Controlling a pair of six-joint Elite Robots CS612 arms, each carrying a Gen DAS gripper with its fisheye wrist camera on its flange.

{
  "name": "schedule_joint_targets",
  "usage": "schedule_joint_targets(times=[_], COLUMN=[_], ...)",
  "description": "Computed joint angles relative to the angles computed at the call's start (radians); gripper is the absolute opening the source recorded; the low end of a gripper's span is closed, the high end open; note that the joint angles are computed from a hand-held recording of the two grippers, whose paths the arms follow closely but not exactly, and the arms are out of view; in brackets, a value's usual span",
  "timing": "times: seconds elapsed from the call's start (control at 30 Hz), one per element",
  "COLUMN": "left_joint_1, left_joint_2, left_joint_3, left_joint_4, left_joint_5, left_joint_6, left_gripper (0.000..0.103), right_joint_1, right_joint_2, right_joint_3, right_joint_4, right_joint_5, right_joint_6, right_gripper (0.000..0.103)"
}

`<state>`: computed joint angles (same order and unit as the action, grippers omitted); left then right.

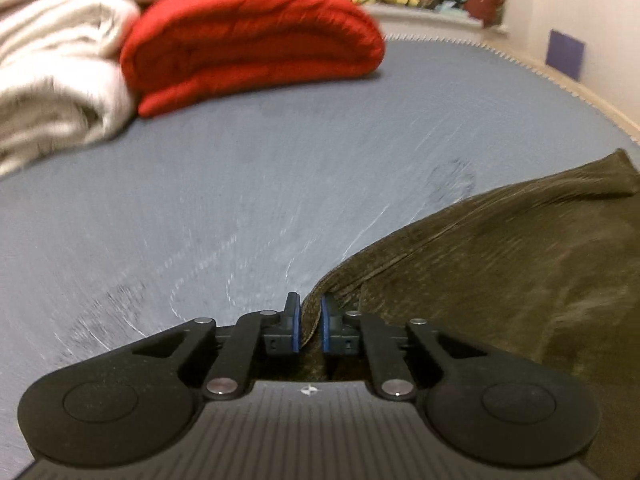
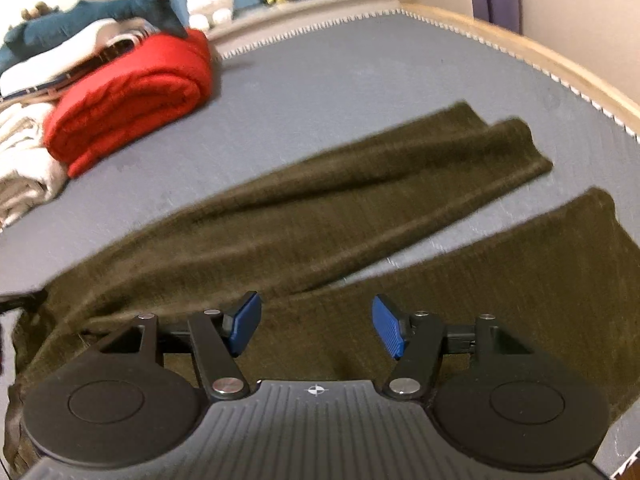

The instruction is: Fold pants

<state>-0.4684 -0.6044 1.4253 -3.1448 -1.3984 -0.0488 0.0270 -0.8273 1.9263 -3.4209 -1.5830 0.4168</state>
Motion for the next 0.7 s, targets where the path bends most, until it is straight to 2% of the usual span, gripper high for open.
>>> schedule_joint_targets(times=[0.1, 0.2, 0.27, 0.3, 0.37, 0.43, 0.47, 0.57, 0.6, 0.63, 0.7], left_joint_1=[-0.020, -0.047, -0.060, -0.061, -0.055, -0.046, -0.041, -0.039, -0.037, -0.032, -0.019], left_joint_2=[-0.064, -0.133, -0.186, -0.215, -0.257, -0.282, -0.283, -0.274, -0.270, -0.263, -0.247], left_joint_3=[0.093, 0.206, 0.304, 0.356, 0.439, 0.504, 0.522, 0.523, 0.521, 0.520, 0.505], left_joint_4=[-0.098, -0.204, -0.274, -0.290, -0.290, -0.255, -0.230, -0.147, -0.154, -0.201, -0.266], left_joint_5=[-0.003, -0.038, -0.109, -0.169, -0.283, -0.378, -0.398, -0.368, -0.373, -0.390, -0.448], left_joint_6=[0.059, 0.174, 0.295, 0.344, 0.433, 0.521, 0.536, 0.502, 0.495, 0.471, 0.378], left_gripper=[0.009, 0.009, 0.008, 0.007, 0.002, 0.002, 0.002, 0.003, 0.004, 0.004, 0.011], right_joint_1=[-0.005, -0.013, -0.010, -0.009, -0.010, -0.016, -0.019, -0.027, -0.033, -0.038, -0.045], right_joint_2=[0.001, 0.008, 0.017, 0.024, 0.031, 0.037, 0.038, 0.044, 0.046, 0.049, 0.055], right_joint_3=[-0.001, -0.002, -0.003, -0.004, -0.004, 0.008, 0.015, 0.033, 0.041, 0.044, 0.045], right_joint_4=[0.068, 0.111, 0.121, 0.125, 0.134, 0.086, 0.061, -0.011, -0.037, -0.059, -0.092], right_joint_5=[0.011, 0.055, 0.050, 0.039, 0.006, -0.030, -0.051, -0.109, -0.112, -0.112, -0.101], right_joint_6=[0.013, 0.065, 0.082, 0.090, 0.125, 0.180, 0.201, 0.267, 0.294, 0.321, 0.350], right_gripper=[0.064, 0.064, 0.064, 0.064, 0.064, 0.064, 0.064, 0.063, 0.063, 0.063, 0.063])
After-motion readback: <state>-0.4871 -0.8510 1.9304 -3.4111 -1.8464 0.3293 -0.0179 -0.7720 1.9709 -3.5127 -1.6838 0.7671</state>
